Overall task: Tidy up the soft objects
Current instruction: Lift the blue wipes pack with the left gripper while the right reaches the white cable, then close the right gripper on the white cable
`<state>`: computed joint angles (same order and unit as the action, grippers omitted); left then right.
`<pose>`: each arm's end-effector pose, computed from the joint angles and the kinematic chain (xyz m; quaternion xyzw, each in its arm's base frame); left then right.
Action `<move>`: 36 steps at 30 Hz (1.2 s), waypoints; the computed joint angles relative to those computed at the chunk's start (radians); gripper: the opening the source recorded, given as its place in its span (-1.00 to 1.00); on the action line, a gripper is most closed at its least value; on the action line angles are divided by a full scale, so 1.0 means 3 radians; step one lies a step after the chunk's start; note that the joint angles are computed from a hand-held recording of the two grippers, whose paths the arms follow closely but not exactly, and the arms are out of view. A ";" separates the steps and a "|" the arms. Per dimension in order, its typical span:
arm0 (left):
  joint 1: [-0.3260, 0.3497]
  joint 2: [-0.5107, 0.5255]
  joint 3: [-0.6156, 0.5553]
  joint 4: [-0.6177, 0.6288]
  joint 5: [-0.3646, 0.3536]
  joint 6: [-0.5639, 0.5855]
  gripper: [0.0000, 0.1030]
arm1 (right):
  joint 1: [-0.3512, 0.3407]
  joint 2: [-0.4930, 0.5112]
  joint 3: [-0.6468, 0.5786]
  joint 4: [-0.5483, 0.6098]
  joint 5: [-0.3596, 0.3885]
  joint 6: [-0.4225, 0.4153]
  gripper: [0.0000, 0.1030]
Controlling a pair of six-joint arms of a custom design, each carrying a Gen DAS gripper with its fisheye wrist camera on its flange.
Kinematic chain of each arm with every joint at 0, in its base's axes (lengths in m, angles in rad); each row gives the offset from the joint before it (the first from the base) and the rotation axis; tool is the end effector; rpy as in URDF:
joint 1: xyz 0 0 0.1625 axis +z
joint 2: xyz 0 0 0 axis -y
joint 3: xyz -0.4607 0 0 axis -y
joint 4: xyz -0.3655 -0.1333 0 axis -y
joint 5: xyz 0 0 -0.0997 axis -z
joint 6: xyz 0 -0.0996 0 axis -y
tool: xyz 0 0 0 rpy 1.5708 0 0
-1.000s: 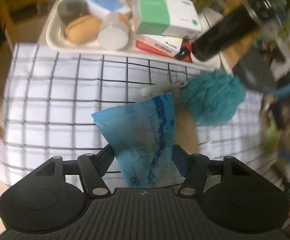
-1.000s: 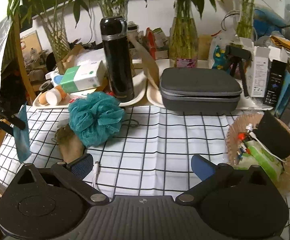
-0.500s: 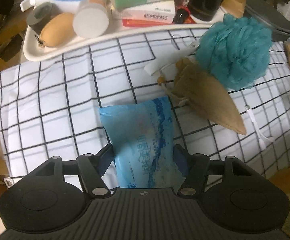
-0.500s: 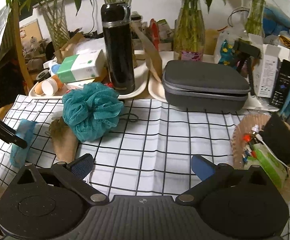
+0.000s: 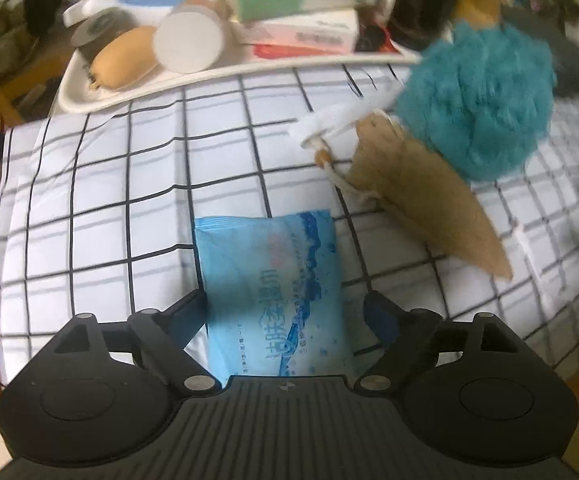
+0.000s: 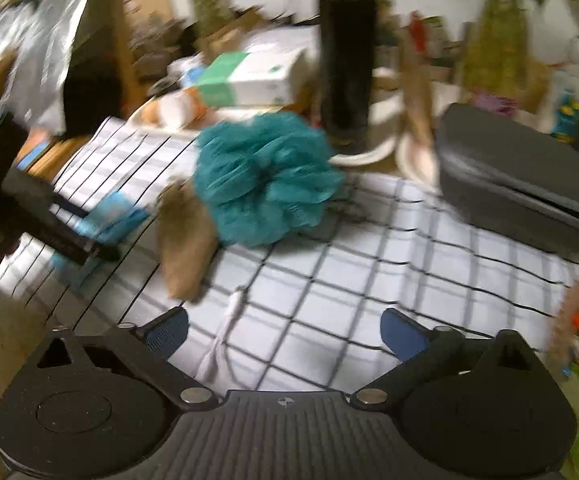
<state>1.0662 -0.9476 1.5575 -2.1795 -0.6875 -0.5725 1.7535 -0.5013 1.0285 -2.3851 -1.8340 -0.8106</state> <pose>-0.1389 -0.6865 0.2639 -0.0304 0.9035 -0.2188 0.3672 0.2587 -0.8092 0.1360 0.4510 -0.8716 0.0948 0.1673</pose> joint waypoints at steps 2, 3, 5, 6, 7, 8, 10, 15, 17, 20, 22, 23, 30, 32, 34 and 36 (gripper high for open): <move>0.0010 -0.0026 0.0028 -0.0100 -0.0036 -0.0014 0.64 | -0.0003 0.0061 -0.0113 0.0232 -0.0015 -0.0034 0.61; 0.0006 -0.0023 0.0024 -0.0086 -0.0022 -0.0009 0.64 | -0.0003 0.0090 -0.0165 0.0330 -0.0025 -0.0042 0.52; -0.0003 0.0004 -0.0010 0.0000 0.0023 0.0032 0.64 | -0.0005 0.0143 -0.0251 0.0498 -0.0027 -0.0079 0.42; -0.0008 0.0012 -0.0021 0.0029 0.0036 0.0037 0.64 | -0.0008 0.0166 -0.0292 0.0580 -0.0008 -0.0108 0.36; -0.0011 0.0015 -0.0024 0.0042 0.0036 0.0037 0.63 | -0.0010 0.0191 -0.0338 0.0664 0.0010 -0.0135 0.28; -0.0014 0.0014 -0.0026 0.0058 0.0038 0.0033 0.62 | -0.0012 0.0215 -0.0389 0.0742 0.0023 -0.0154 0.24; -0.0027 0.0019 -0.0054 0.0172 0.0100 0.0009 0.37 | -0.0015 0.0268 -0.0487 0.0879 0.0062 -0.0188 0.15; -0.0015 -0.0005 0.0008 0.0005 0.0108 0.0035 0.24 | -0.0035 0.0369 -0.0677 0.1182 0.0210 -0.0306 0.10; -0.0002 -0.0025 0.0012 -0.0049 0.0059 0.0059 0.22 | -0.0037 0.0386 -0.0720 0.1238 0.0238 -0.0342 0.10; 0.0012 -0.0046 0.0000 -0.0090 0.0018 0.0038 0.21 | -0.0030 0.0411 -0.0753 0.1202 0.0187 -0.0345 0.04; 0.0003 -0.0066 0.0012 -0.0154 0.0017 0.0089 0.21 | -0.0012 0.0433 -0.0752 0.1110 0.0049 -0.0411 -0.05; -0.0007 -0.0075 0.0023 -0.0211 0.0023 0.0133 0.21 | -0.0013 0.0450 -0.0782 0.1116 0.0011 -0.0432 -0.05; -0.0083 -0.0095 0.0099 -0.0688 0.0084 0.0466 0.21 | -0.0019 0.0477 -0.0786 0.1191 0.0013 -0.0799 -0.04; -0.0109 -0.0098 0.0136 -0.0825 0.0096 0.0572 0.21 | -0.0010 0.0444 -0.0664 0.1045 -0.0016 -0.1014 -0.12; -0.0123 -0.0095 0.0165 -0.0943 0.0113 0.0688 0.21 | -0.0001 0.0428 -0.0602 0.0914 -0.0079 -0.1153 -0.49; -0.0134 -0.0101 0.0182 -0.0995 0.0113 0.0726 0.21 | 0.0005 0.0408 -0.0541 0.0799 -0.0136 -0.1244 -0.62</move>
